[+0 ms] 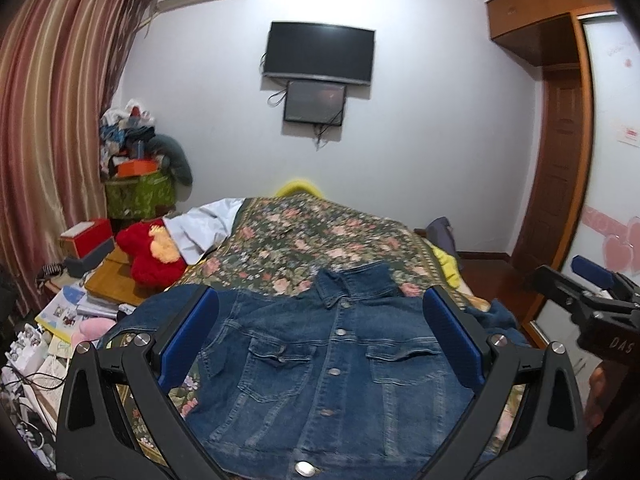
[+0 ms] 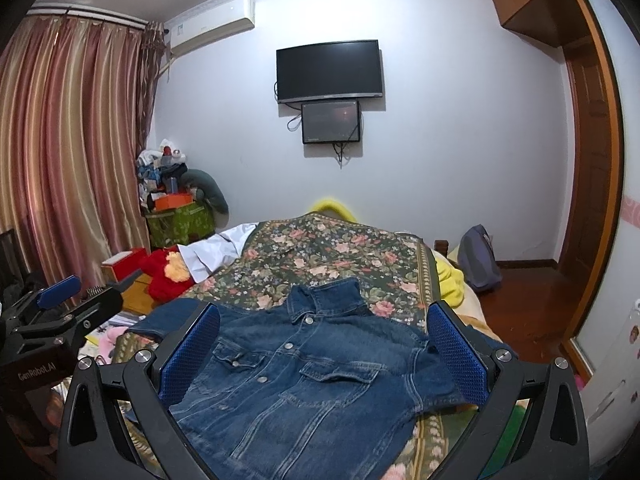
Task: Fold large clothes
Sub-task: 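Grasp the denim jacket sleeve cuff with the left gripper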
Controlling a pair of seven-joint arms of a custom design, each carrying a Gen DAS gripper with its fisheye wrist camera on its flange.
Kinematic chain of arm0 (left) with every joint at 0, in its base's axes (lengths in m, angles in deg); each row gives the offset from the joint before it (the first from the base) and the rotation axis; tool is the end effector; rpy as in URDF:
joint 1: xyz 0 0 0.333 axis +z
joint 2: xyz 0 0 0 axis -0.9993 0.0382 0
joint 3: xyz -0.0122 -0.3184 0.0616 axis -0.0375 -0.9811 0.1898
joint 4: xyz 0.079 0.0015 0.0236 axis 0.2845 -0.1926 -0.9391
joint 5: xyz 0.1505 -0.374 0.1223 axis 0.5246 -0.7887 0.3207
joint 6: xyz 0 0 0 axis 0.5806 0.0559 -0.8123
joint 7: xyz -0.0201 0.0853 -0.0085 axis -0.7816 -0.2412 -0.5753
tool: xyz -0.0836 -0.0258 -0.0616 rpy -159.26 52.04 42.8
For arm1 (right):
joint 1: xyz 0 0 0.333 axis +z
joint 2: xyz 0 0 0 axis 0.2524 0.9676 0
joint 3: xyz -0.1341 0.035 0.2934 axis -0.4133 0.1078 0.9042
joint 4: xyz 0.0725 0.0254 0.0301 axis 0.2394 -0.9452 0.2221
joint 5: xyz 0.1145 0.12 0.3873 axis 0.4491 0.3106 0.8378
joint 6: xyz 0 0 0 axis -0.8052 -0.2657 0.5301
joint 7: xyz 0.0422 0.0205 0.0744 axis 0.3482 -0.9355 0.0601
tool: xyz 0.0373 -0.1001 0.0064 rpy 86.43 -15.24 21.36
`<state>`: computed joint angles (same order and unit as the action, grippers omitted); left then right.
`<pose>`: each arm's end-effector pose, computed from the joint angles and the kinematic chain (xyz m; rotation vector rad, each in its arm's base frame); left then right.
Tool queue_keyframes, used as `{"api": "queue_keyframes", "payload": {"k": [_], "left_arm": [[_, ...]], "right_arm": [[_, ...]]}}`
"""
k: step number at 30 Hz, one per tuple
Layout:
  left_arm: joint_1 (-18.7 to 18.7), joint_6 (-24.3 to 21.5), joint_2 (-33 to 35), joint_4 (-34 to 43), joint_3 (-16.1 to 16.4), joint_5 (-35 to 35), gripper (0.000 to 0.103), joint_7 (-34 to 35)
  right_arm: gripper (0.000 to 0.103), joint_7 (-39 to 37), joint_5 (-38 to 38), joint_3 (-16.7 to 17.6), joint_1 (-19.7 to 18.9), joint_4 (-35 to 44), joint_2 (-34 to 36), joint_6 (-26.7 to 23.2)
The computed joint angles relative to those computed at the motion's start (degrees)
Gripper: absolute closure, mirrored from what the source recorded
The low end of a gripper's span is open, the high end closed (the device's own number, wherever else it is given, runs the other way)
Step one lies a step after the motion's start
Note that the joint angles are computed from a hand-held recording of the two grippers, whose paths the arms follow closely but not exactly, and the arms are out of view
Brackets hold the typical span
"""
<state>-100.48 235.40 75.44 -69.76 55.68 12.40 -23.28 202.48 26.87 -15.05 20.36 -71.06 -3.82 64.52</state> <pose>0.5089 -0.3466 0.6861 -1.3137 1.7526 -1.3197 0.4246 0.2266 0.6931 -1.3137 1.6038 -1.0922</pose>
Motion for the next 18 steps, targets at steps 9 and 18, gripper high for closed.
{"api": "queue_keyframes", "payload": {"k": [9,18], "left_arm": [[-1.95,-11.11,13.54,14.61,7.2,-2.05,0.0,1.28],[-2.12,-25.5,27.99,30.32,12.91,-11.64,0.0,10.8]], "right_arm": [[0.0,-8.19,2.23,-4.49,2.0,12.28,16.27,0.7],[0.0,-25.27,13.97,-11.49,8.09,28.43,34.78,-2.75]]}}
